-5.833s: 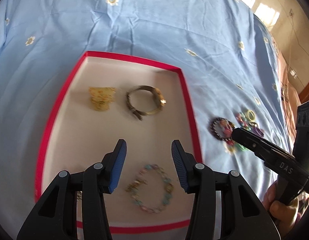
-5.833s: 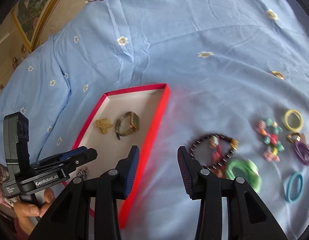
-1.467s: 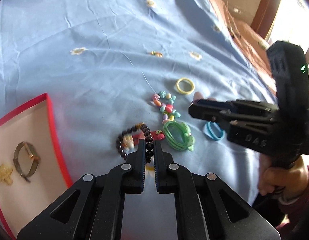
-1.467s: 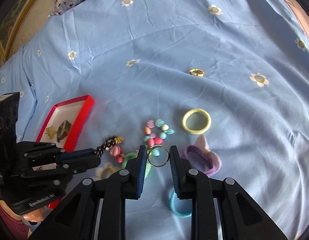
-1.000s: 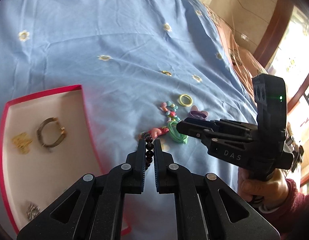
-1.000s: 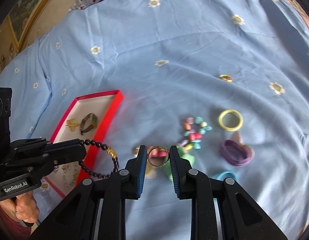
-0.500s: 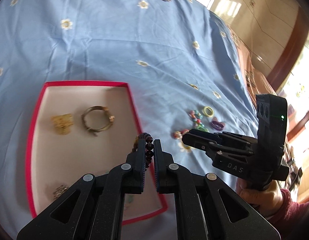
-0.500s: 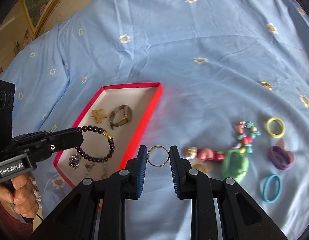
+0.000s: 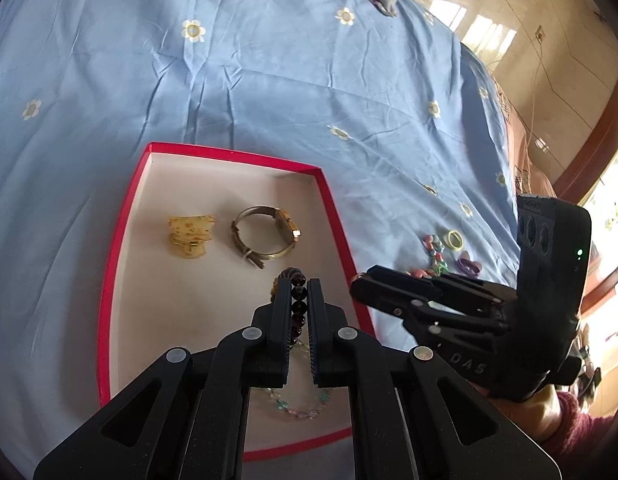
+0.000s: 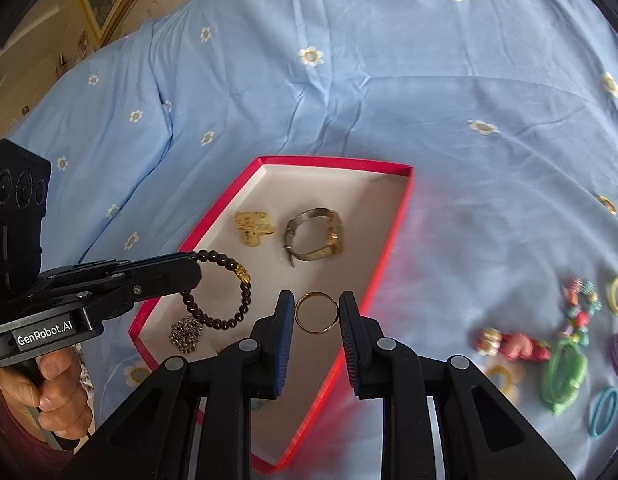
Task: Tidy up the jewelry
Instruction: 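Open the left tool releasing the bracelet while the right tool releases the ring in the box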
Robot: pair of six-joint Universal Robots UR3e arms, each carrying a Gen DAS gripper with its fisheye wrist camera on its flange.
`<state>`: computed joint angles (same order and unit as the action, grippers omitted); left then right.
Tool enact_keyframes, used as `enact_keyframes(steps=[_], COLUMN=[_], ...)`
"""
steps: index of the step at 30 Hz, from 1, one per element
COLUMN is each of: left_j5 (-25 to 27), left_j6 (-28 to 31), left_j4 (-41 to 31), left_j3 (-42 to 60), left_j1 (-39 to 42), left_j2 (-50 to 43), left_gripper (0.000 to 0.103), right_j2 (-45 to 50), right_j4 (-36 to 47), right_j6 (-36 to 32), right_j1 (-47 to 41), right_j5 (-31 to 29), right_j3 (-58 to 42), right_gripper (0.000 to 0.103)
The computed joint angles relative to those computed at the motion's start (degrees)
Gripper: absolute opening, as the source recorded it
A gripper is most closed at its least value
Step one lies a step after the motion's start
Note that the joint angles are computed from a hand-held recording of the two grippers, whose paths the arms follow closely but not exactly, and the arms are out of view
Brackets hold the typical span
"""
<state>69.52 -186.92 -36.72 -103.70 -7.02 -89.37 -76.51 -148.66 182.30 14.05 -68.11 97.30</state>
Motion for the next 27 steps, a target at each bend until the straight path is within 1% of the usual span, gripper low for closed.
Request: enact_keyframes(steps=[4,11,14,18,27], left_j5=[-1.9,-1.8,-0.4,3.3,6.9], left_j6=[0.2,0.3,0.3,-0.3,-0.4], left_j4=[0.6,1.7,1.9,2.0,2.2], left_j3=[-0.7,-1.7,-2.0,-1.6,-1.3], left_j1=[2.4,4.9,5.9,6.1,5.8], left_j2=[-1.1,-3.4,-4.3,-6.3,-8.8], left_gripper=[0.006,0.006,0.006,0.006,0.006], right_j2=[3.9,9.7,12.2,14.6,17.2], right_j4=[1.0,3.9,5.6,6.7,8.1], right_j6=[0.3,-0.3,-1.1,-1.5,-2.7], right_j1=[1.6,3.5,4.5,5.5,6.9], right_j5=[-0.7,-2.4,-3.8,-5.5,-7.9], right_j3=[-3.8,-10.1,-13.0,-15.7,-19.4], right_gripper=[0.023,0.023,0.023,0.023,0.024])
